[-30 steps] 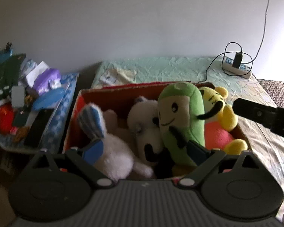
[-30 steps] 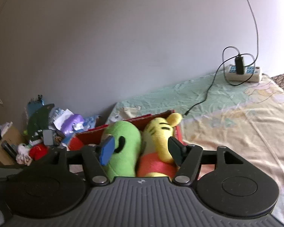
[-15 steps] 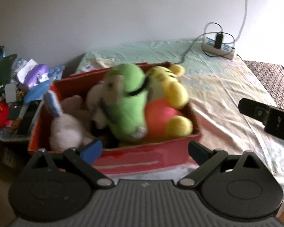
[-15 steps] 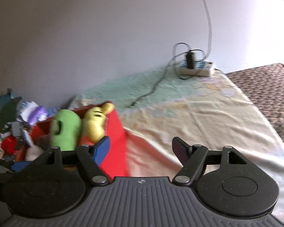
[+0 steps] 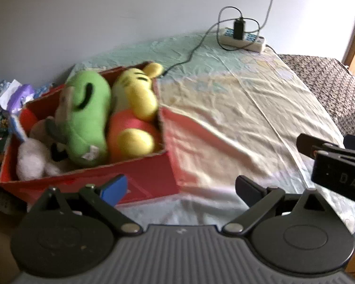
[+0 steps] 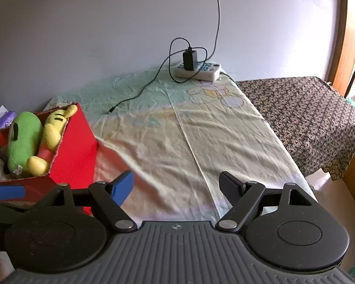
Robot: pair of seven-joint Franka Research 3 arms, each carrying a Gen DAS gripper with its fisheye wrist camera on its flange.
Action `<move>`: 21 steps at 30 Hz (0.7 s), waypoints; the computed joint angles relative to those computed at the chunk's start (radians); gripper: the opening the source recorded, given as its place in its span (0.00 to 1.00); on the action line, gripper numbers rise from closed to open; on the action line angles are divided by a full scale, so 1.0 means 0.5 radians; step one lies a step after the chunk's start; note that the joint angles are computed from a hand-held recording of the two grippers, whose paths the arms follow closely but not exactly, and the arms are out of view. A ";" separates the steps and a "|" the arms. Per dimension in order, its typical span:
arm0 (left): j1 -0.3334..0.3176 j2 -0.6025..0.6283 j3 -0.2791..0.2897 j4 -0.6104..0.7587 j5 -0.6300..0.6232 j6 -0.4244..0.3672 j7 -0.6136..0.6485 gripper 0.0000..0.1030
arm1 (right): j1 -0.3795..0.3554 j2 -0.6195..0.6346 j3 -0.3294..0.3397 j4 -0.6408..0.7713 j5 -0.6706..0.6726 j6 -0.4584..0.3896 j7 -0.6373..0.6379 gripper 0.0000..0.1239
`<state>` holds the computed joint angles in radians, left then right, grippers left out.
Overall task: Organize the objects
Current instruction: 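Withdraw the right gripper up and away from the red box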
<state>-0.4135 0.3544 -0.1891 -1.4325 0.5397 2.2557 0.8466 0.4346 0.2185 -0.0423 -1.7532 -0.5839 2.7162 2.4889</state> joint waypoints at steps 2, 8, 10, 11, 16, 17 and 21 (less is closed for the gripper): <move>-0.020 0.022 -0.002 0.030 0.006 -0.034 -0.013 0.96 | -0.012 0.007 0.013 -0.002 0.038 0.011 -0.050 0.67; -0.079 0.076 0.014 0.124 0.053 -0.188 -0.057 0.96 | -0.023 0.042 0.022 0.009 0.169 0.066 -0.149 0.69; -0.082 0.076 0.015 0.128 0.047 -0.226 -0.071 0.96 | -0.037 0.059 0.044 0.025 0.268 0.067 -0.251 0.69; -0.078 0.075 0.013 0.129 0.036 -0.243 -0.072 0.96 | -0.040 0.070 0.056 0.040 0.319 0.056 -0.310 0.69; -0.071 0.036 0.015 0.081 0.037 -0.295 -0.111 0.96 | -0.012 0.121 0.069 0.089 0.493 0.029 -0.493 0.69; -0.075 0.021 0.019 0.063 0.061 -0.309 -0.130 0.96 | 0.002 0.130 0.064 0.103 0.505 0.014 -0.506 0.69; -0.040 -0.034 0.011 -0.010 0.070 -0.320 -0.141 0.96 | 0.078 0.171 0.024 0.190 0.473 -0.043 -0.485 0.69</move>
<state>-0.4334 0.3373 -0.1836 -1.4376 0.5750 2.0957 0.7760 0.4737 0.3041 -0.0305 -1.6583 -0.3473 2.6949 2.2466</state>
